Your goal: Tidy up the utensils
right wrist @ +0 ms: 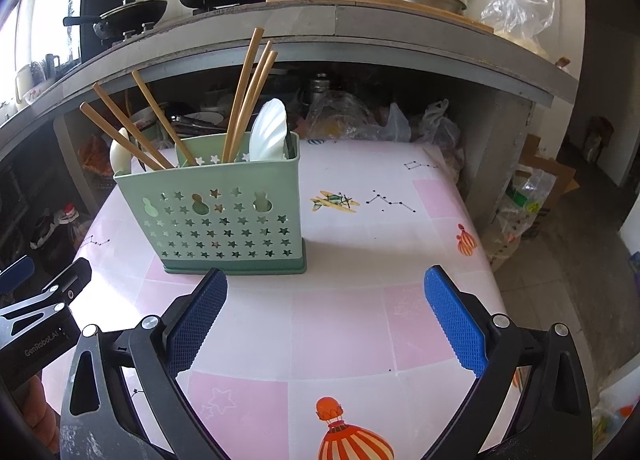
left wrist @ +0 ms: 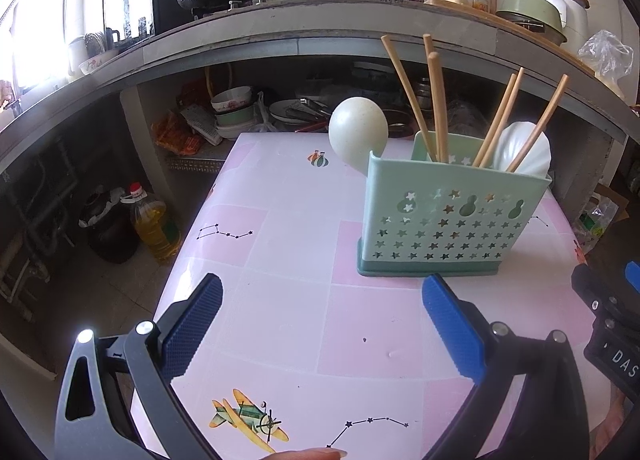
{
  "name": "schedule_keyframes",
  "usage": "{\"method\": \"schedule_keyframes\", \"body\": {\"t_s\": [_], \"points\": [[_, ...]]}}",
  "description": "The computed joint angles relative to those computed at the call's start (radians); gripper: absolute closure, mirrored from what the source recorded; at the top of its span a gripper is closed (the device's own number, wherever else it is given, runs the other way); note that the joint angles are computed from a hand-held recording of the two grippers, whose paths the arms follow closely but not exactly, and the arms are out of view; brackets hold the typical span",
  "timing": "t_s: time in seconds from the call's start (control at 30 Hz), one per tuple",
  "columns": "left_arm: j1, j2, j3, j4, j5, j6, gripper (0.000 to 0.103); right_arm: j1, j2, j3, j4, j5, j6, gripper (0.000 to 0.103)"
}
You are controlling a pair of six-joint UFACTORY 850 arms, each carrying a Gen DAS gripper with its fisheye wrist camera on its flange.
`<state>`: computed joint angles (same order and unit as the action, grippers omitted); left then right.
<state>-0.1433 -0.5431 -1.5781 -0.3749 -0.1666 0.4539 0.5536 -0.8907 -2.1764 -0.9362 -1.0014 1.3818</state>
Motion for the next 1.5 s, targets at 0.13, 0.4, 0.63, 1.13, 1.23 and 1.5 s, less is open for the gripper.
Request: {"method": "schedule_keyframes", "body": {"t_s": [0.13,0.4,0.63,1.13,1.23,1.5], "points": [[0.001,0.006,0.008,-0.023,0.005,0.024,0.006,0.002,0.006,0.009,-0.008,-0.006,0.01,0.008],[0.005,0.002,0.002,-0.021,0.0,0.01,0.006,0.003,0.009,0.012,-0.019,-0.019,0.016,0.008],[0.006,-0.005,-0.009,0.01,-0.004,-0.024,0.006,0.001,0.003,0.003,-0.014,-0.023,0.009,0.008],[0.022,-0.024,-0.032,0.085,-0.013,-0.116,0.006,-0.007,0.005,0.007,-0.016,-0.037,0.018,0.008],[0.023,-0.023,-0.031,0.094,-0.008,-0.126,0.006,-0.006,0.002,0.0,-0.016,-0.039,0.014,0.008],[0.023,-0.026,-0.036,0.126,-0.009,-0.166,0.006,-0.006,0.004,0.004,-0.016,-0.037,0.015,0.008]]}}
